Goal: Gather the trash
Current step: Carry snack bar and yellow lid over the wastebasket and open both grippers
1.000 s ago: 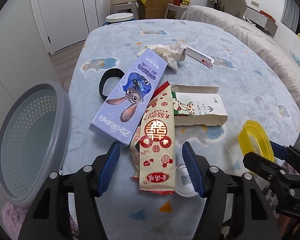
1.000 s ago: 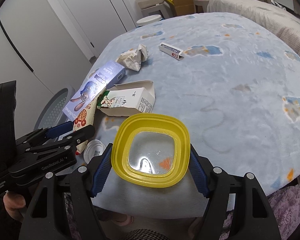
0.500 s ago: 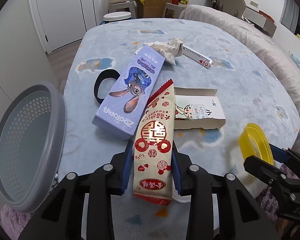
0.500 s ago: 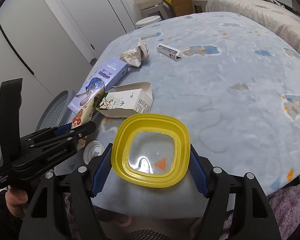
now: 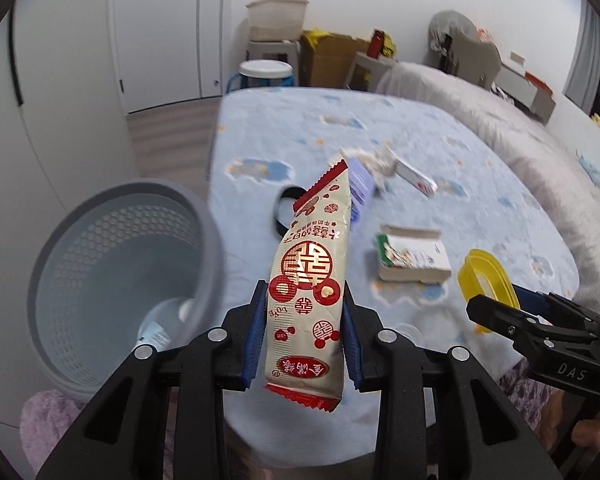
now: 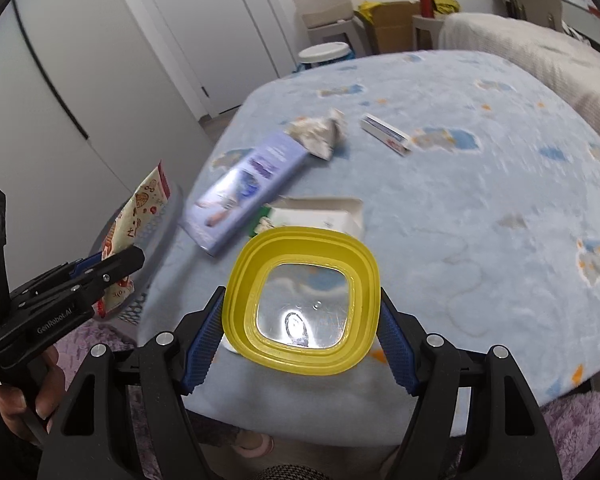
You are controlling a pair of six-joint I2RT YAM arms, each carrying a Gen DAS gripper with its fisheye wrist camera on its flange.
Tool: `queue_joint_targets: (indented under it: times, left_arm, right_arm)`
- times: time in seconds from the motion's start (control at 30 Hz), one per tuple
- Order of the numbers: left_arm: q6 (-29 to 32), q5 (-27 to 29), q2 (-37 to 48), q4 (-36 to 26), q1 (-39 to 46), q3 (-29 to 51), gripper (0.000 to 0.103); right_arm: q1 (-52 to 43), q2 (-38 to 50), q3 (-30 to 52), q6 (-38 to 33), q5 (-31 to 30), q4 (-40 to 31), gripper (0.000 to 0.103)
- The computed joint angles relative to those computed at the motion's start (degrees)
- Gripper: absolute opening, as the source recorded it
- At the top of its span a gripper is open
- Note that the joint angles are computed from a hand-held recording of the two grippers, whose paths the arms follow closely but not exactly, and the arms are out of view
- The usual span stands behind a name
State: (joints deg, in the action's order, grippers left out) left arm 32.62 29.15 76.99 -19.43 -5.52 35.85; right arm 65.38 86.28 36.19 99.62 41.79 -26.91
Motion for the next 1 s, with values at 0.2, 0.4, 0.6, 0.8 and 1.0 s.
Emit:
queue_joint_targets:
  times: [0.2,0.4,0.6,0.8,1.0]
  left_arm:
    - [2.1,3.4,5.7,-0.4,9.7,7.0,0.033]
    - [2.7,1.5,14.6,1.9,16.0,14.0,0.033]
    - [2.6,-1.1,23.1,2.8,19.4,21.1,0.033]
    - [3.4,-2.6,28.6,2.0,20.7,25.6,0.033]
    - [4.0,-3.2,33.1,0.8,21.0,29.5,0.033]
  right_arm:
    - [-8.3,3.8,7.9,-19.4,-2.5,8.3,0.069]
    - [-14.2,12.7,18.5,-33.8,-7.6,14.8,0.069]
    - [-18.1,22.2,28.8,-41.7,-13.8,17.3,0.069]
    - [-20.2,29.5,36.7,-45.3,-18.1,17.0,0.069]
    - [-21.6,33.9,41.4,-46.5,-20.6,15.9,0.07]
